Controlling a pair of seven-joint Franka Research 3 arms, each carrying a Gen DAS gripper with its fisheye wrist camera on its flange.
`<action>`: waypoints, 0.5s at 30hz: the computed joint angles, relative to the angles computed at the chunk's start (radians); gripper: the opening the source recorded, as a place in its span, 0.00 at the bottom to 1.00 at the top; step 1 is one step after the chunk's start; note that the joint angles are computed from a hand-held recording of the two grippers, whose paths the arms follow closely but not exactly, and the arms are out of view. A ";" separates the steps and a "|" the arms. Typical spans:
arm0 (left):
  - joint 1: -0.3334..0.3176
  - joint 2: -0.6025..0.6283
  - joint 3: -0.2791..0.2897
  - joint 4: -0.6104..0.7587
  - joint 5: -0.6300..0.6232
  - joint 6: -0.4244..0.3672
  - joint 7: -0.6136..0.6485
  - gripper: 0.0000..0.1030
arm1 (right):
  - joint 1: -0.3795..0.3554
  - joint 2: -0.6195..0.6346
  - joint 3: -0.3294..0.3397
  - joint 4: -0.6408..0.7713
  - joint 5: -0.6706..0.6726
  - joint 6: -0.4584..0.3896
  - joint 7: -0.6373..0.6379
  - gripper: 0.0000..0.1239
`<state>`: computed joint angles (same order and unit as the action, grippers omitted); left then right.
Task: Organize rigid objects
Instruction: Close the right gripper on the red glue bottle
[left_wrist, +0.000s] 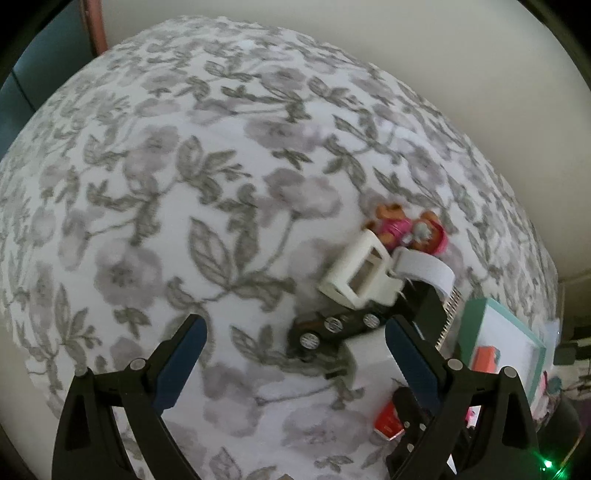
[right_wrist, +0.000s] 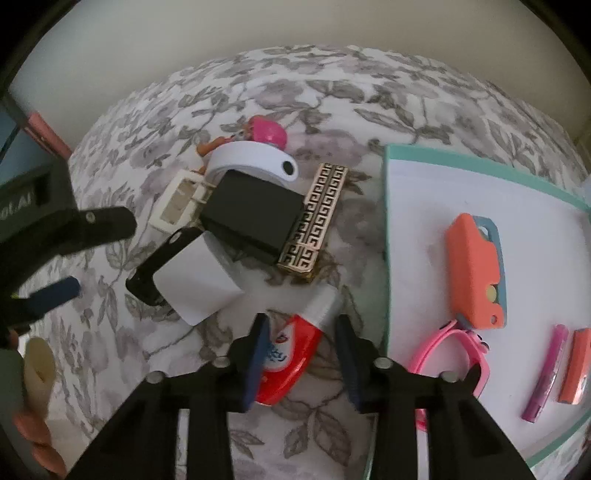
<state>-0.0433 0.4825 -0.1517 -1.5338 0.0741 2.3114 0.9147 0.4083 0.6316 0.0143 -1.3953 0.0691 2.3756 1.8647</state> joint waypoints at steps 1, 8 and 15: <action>0.002 0.003 -0.006 0.003 -0.007 0.000 0.009 0.95 | -0.003 -0.001 0.002 -0.001 0.004 -0.001 0.000 0.27; -0.008 0.040 -0.031 0.048 -0.033 -0.027 0.073 0.95 | -0.019 -0.021 0.011 -0.034 0.034 0.012 -0.012 0.22; -0.046 0.062 -0.020 0.076 0.000 -0.032 0.071 0.94 | -0.037 -0.038 0.026 -0.064 0.073 0.031 -0.038 0.22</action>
<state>-0.0888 0.5446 -0.1720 -1.4573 0.0738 2.2798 0.9853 0.3714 0.5939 0.0403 -1.4596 0.1425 2.4067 1.8269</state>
